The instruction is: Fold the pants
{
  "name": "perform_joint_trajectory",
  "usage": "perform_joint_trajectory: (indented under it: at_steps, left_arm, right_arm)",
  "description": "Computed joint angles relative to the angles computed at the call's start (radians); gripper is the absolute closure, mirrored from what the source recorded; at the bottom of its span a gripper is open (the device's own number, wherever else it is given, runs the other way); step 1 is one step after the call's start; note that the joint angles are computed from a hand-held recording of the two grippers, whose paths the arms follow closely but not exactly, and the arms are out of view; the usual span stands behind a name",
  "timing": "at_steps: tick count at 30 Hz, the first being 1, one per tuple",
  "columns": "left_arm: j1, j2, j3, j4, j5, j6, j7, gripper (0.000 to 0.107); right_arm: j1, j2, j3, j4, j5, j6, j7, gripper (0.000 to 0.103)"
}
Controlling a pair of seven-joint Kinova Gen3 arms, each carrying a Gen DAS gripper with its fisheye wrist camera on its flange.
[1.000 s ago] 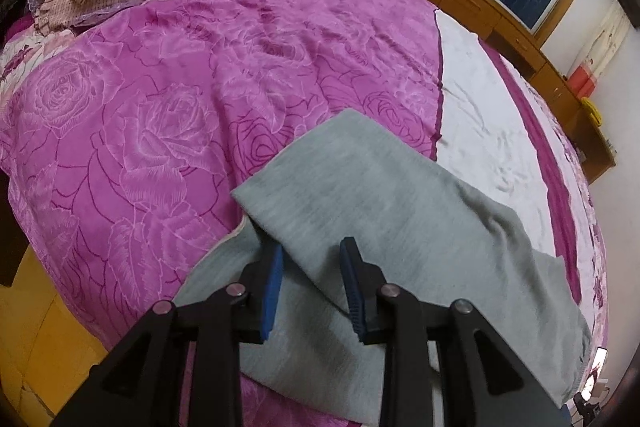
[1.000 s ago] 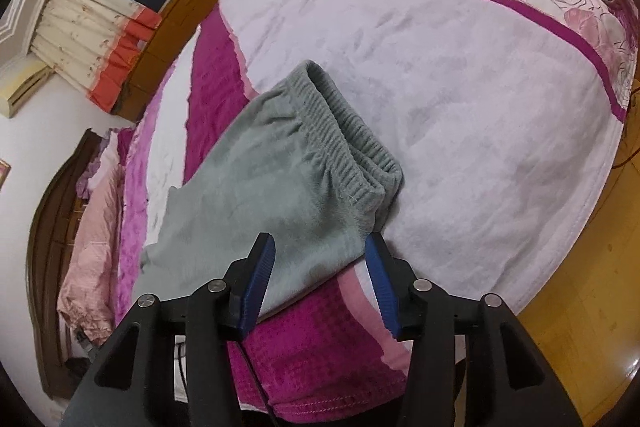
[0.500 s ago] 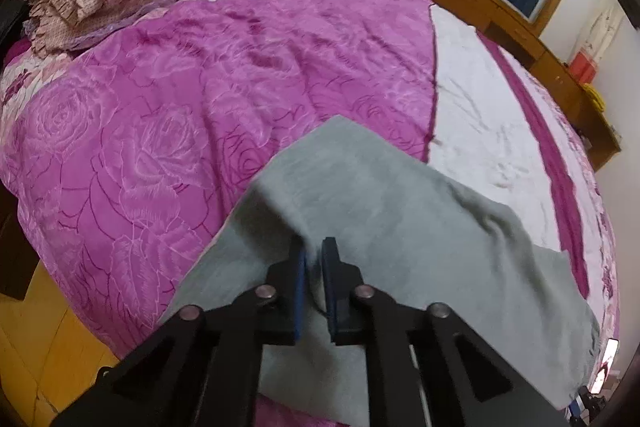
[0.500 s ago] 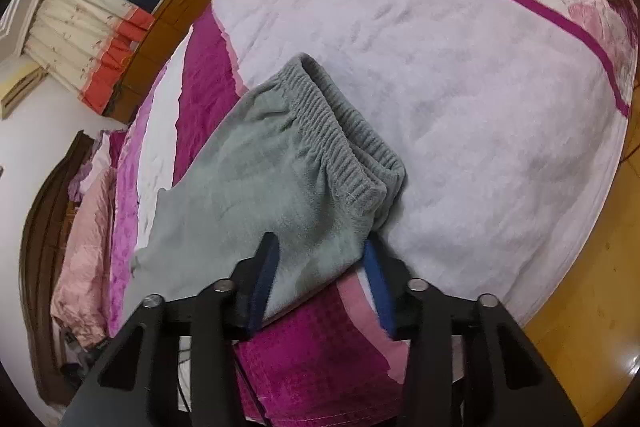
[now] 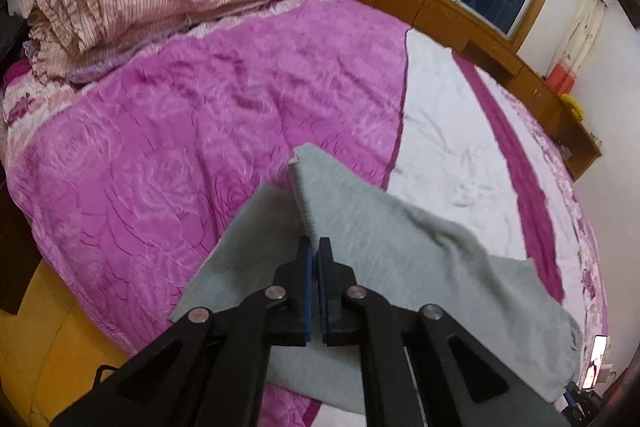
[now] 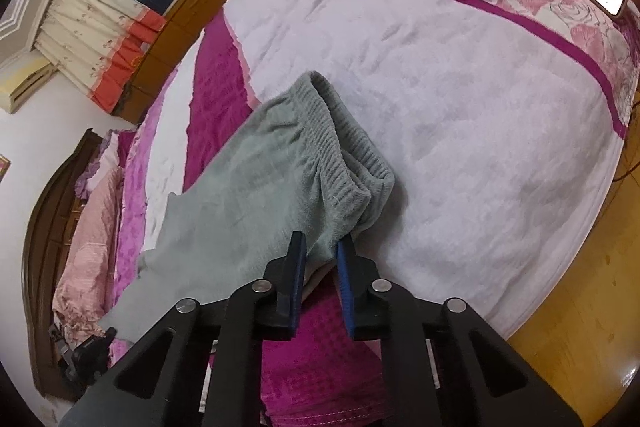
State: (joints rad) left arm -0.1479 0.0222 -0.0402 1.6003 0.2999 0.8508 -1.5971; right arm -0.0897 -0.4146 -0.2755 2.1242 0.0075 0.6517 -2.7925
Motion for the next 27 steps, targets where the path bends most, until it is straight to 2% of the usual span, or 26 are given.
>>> perform_joint_trajectory:
  at_steps: [10, 14, 19, 23, 27]
  left_arm:
    - [-0.009, -0.032, -0.017, 0.008, 0.033, 0.031, -0.050, 0.105]
    - [-0.019, -0.034, -0.025, 0.019, 0.053, 0.038, -0.061, 0.105]
    - [-0.007, -0.037, -0.014, 0.042, 0.009, 0.005, -0.053, 0.105]
    - [-0.005, -0.025, -0.014, 0.062, -0.004, -0.008, -0.047, 0.105]
    - [-0.020, -0.004, -0.022, 0.072, 0.026, 0.010, -0.057, 0.105]
  right_arm:
    - [0.000, -0.010, -0.006, -0.022, 0.010, 0.037, 0.002, 0.097]
    - [0.015, 0.004, -0.021, -0.045, 0.017, 0.087, -0.033, 0.096]
    - [-0.004, -0.016, 0.014, -0.015, -0.019, 0.050, -0.048, 0.090]
    - [0.028, -0.022, -0.011, -0.024, -0.002, 0.065, -0.079, 0.087]
    - [0.039, -0.008, -0.023, -0.035, 0.025, 0.079, -0.091, 0.087]
